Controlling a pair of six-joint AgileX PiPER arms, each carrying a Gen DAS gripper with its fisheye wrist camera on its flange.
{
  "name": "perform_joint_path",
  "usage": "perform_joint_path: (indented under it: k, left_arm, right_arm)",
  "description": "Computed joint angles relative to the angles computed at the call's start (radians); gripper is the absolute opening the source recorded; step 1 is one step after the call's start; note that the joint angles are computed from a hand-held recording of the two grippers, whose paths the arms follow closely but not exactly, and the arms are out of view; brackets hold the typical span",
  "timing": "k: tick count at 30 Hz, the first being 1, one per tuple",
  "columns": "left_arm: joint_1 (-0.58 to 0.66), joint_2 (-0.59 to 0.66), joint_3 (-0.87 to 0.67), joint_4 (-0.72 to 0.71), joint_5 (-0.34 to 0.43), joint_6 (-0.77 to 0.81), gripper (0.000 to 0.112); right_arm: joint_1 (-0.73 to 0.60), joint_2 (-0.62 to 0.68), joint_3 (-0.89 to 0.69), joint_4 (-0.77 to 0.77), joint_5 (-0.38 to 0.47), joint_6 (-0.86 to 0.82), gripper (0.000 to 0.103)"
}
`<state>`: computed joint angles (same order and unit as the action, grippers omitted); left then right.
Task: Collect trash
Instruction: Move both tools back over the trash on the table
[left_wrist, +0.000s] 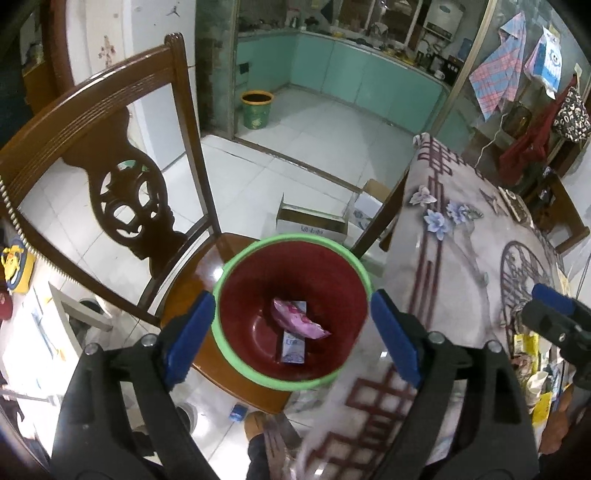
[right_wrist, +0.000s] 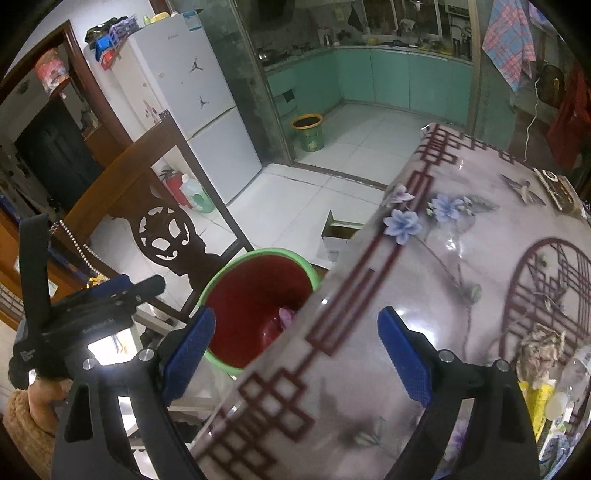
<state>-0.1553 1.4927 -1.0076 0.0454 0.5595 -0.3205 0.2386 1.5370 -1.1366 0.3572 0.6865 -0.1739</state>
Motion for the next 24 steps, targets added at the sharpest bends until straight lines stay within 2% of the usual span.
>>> perform_joint_path:
  k: [4, 10, 13, 16, 19, 24]
  left_arm:
    - [-0.141, -0.069, 0.042, 0.173, 0.024, -0.267, 0.085]
    - [-0.442, -0.126, 0.068, 0.423, 0.12, -0.681, 0.086]
    - [-0.562, -0.093, 0.037, 0.47, 0.15, -0.786, 0.087]
    - [-0.654, -0.022, -0.04, 0.465, 0.175, -0.802, 0.087]
    - [-0.719, 0.042, -0.12, 0.46, 0.194, -0.796, 0.087]
    - [-0.791, 0.137, -0.221, 0.416, 0.197, -0.746, 0.087]
  right_arm:
    - [-0.09, -0.096, 0.084, 0.071, 0.04, -0.149, 0.087]
    - [-0.299, -0.238, 0.21, 0.206, 0.15, -0.399, 0.088]
    - [-0.406, -0.296, 0.264, 0.246, 0.204, -0.506, 0.088]
    - [-0.553, -0.355, 0.317, 0.28, 0.272, -0.622, 0.088]
    - [-0.754, -0.383, 0.337, 0.32, 0.365, -0.752, 0.088]
    - [-1.089, -0.318, 0.302, 0.338, 0.452, -0.924, 0.088]
